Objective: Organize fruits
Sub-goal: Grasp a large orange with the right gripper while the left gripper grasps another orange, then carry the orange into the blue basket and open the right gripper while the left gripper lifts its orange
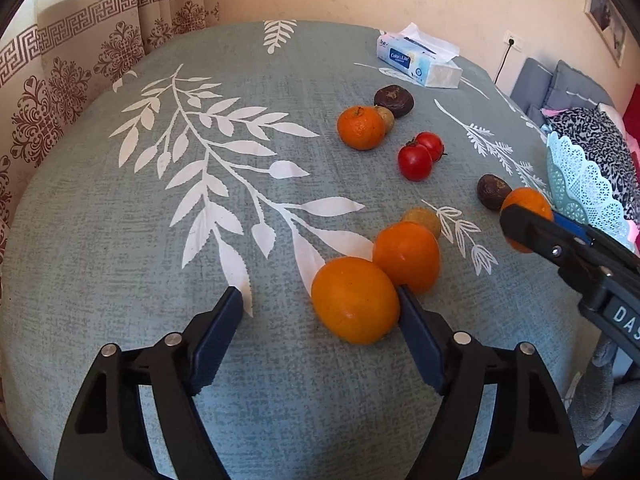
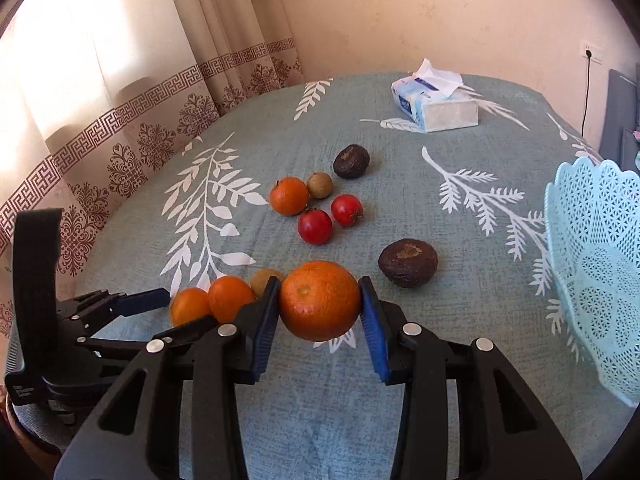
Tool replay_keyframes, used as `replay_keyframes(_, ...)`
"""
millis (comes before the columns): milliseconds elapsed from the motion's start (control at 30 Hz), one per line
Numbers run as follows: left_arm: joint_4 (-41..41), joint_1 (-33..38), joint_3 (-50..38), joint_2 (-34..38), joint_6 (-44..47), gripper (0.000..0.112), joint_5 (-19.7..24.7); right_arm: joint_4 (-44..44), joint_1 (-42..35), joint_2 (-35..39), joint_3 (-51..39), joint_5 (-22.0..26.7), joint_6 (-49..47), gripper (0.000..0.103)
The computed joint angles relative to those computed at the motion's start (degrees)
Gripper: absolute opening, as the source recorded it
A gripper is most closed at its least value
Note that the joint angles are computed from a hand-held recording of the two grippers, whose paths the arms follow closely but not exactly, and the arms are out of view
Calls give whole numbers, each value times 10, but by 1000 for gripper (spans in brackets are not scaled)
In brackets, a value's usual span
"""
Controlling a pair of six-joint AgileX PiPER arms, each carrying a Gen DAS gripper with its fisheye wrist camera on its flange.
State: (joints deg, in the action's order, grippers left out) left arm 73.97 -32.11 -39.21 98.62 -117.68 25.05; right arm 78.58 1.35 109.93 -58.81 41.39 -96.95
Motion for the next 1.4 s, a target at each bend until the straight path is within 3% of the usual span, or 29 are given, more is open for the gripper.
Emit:
replay_keyframes(233, 22, -17, -7, 8, -3, 45, 0, 16, -66, -16, 4, 37, -10, 41)
replay_keyframes(300, 28, -17, -3, 2, -14, 41, -3, 23, -87, -20, 7, 39, -19, 41)
replay_keyframes(467, -10, -35, -8, -12, 3, 41, 18, 19, -140, -14, -14, 48, -6, 41)
replay_keyframes(700, -84, -89, -66, -23, 78, 41, 100, 1, -193, 24, -60, 28, 22, 41)
replay_keyframes(867, -118, -117, -146, 7, 147, 41, 129, -12, -215, 51, -88, -2, 39, 41)
replay_keyframes(1067, -158, -130, -253, 64, 235, 41, 134, -23, -246, 75, -117, 1, 61, 42)
replay_keyframes(1167, -196, -136, -320, 106, 306, 41, 143, 0, -264, 77, -121, 10, 51, 66)
replay_keyframes(1400, -256, -136, -435, 178, 414, 41, 127, 66, -298, 62, -108, 15, 2, 66)
